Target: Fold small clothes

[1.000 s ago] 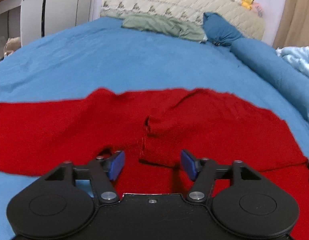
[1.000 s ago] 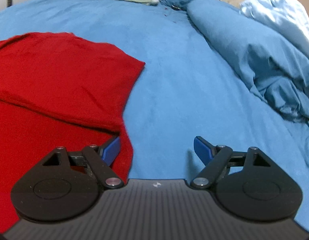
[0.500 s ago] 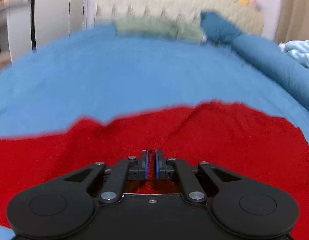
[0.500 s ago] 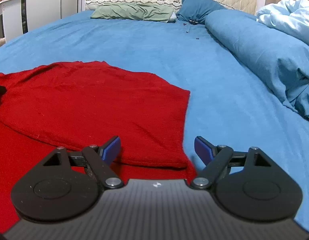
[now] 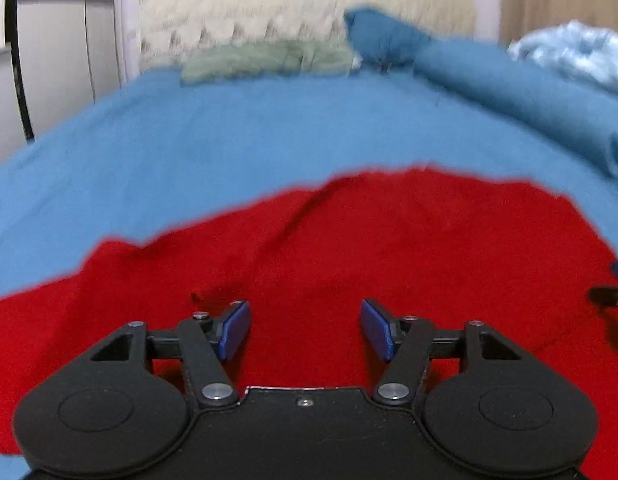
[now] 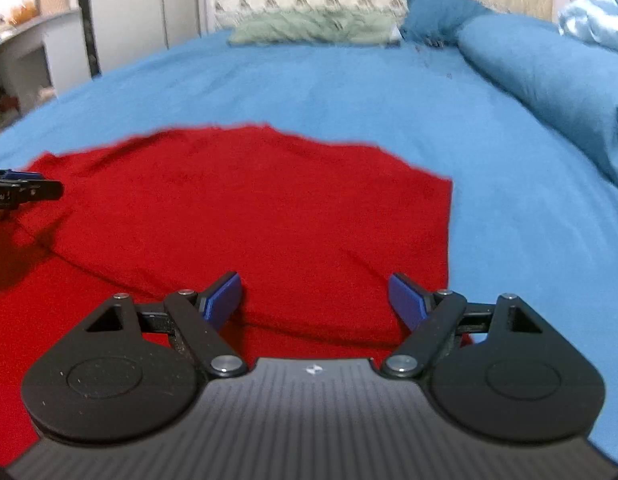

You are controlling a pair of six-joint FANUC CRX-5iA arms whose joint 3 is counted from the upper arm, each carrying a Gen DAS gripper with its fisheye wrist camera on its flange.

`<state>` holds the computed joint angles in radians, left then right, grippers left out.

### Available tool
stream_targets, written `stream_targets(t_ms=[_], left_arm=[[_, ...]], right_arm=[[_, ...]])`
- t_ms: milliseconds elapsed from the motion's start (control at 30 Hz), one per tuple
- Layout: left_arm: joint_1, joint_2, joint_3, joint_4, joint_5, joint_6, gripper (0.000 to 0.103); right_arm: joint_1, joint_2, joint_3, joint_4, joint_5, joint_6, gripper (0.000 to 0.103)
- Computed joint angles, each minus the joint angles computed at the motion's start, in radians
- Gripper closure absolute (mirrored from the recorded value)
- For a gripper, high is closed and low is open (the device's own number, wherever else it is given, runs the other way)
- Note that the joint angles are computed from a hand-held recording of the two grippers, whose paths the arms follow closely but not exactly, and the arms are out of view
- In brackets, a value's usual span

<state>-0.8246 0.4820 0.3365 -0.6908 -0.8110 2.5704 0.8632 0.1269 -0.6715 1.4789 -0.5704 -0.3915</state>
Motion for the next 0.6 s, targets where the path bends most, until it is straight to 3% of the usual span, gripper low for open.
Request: stream_targets(t_ms=[33,100,233,333,433,600], left_arm=[[0.005,-0.005,-0.016,-0.001,0.018,0.020,0.032],[0.012,-0.023,-0.044,-0.003,0.041,0.063,0.032],[0.005,-0.023,-0.031,0.006,0.013,0.040,0.032],[0.002,-0.034,-0.020,0.030,-0.025,0.010,0.032],[-0.010,-0.082,-0.042,0.014,-0.040,0.054,0.032],[-0.077,-0.197,-0.083,-0.098,-0.172,0.136,0.031]], right_arm=[[0.002,0.003,-0.003,-0.011,-0.006,-0.019,0.005],[-0.030,-0.017,-0.044,0.081,0.026,-0.153,0.005],[-0.030,-0.037,-0.078,0.117,0.014,-0.205,0.005],[-0.035,-0.036,-0.069,0.093,0.029,-0.181,0.004],[-0.006,-0.044,-0.051,0.003,0.014,-0.103,0.004],[0.107,-0.097,-0.015,-0.136,-0.108,0.011,0.001]])
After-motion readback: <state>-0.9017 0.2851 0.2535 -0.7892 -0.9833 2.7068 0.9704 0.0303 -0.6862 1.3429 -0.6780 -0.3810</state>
